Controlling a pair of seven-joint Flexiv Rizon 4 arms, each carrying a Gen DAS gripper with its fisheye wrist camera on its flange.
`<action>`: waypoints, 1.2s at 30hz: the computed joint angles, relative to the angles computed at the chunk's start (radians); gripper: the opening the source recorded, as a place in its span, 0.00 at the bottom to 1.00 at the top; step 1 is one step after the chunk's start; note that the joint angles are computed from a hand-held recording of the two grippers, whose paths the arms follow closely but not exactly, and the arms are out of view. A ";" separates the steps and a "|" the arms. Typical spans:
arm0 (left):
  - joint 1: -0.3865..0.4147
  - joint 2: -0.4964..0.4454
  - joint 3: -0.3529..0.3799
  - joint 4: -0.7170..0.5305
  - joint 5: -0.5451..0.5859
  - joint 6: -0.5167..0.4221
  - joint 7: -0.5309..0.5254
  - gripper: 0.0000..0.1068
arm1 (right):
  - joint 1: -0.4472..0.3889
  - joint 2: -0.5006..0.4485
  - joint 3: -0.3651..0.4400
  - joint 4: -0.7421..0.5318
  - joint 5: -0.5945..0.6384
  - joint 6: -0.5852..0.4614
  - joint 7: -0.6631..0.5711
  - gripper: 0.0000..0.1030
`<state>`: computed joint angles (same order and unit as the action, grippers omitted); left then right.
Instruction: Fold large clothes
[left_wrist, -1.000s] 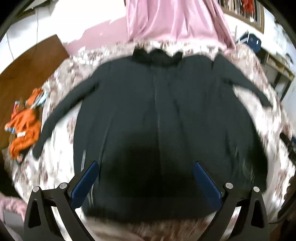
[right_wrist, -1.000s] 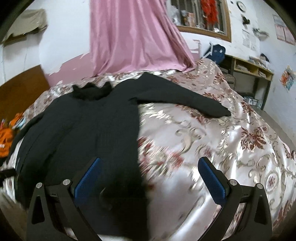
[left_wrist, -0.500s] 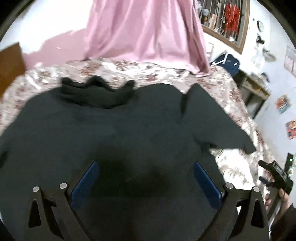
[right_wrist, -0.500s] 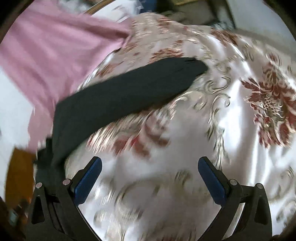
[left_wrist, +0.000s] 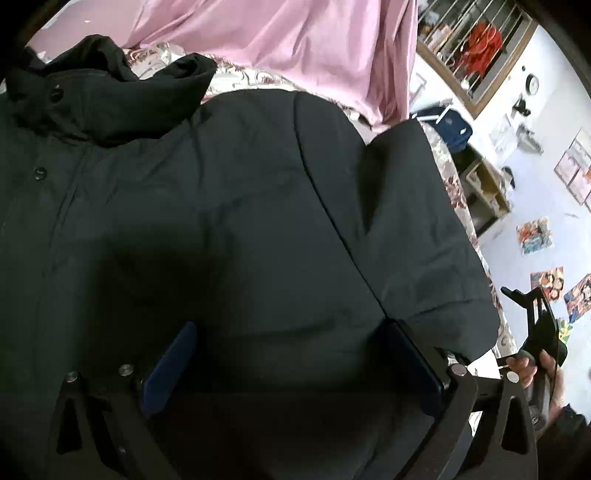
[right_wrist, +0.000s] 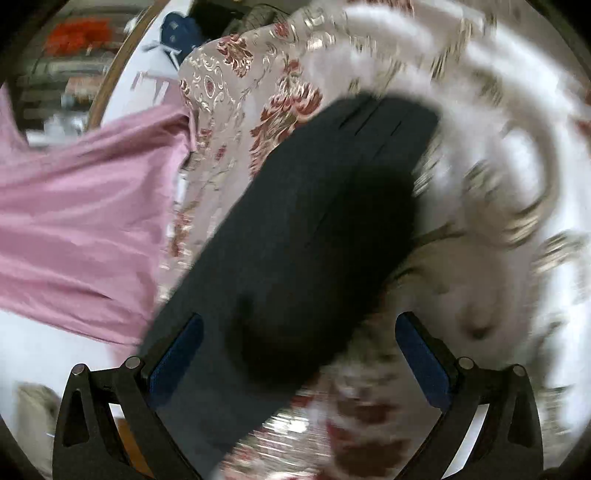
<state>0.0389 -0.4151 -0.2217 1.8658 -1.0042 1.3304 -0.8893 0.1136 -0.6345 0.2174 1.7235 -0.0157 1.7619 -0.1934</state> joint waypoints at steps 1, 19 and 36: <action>0.010 0.004 -0.038 0.017 -0.065 0.042 0.056 0.96 | 0.033 -0.004 -0.030 -0.004 0.025 0.025 0.022 0.96; 0.024 0.272 0.200 0.109 -0.196 -0.144 0.139 0.94 | 0.536 0.190 -0.631 -0.304 -0.550 -0.390 -0.117 0.06; 0.199 0.420 0.404 0.230 -0.211 -0.236 0.207 0.94 | 0.674 -0.085 -0.111 -0.857 -0.468 -0.812 -0.975 0.06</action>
<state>0.2375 0.0047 0.1819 2.0954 -1.2151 1.0943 -0.6820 0.7879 -0.7192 0.1059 0.8661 -0.4834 0.9504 -1.1688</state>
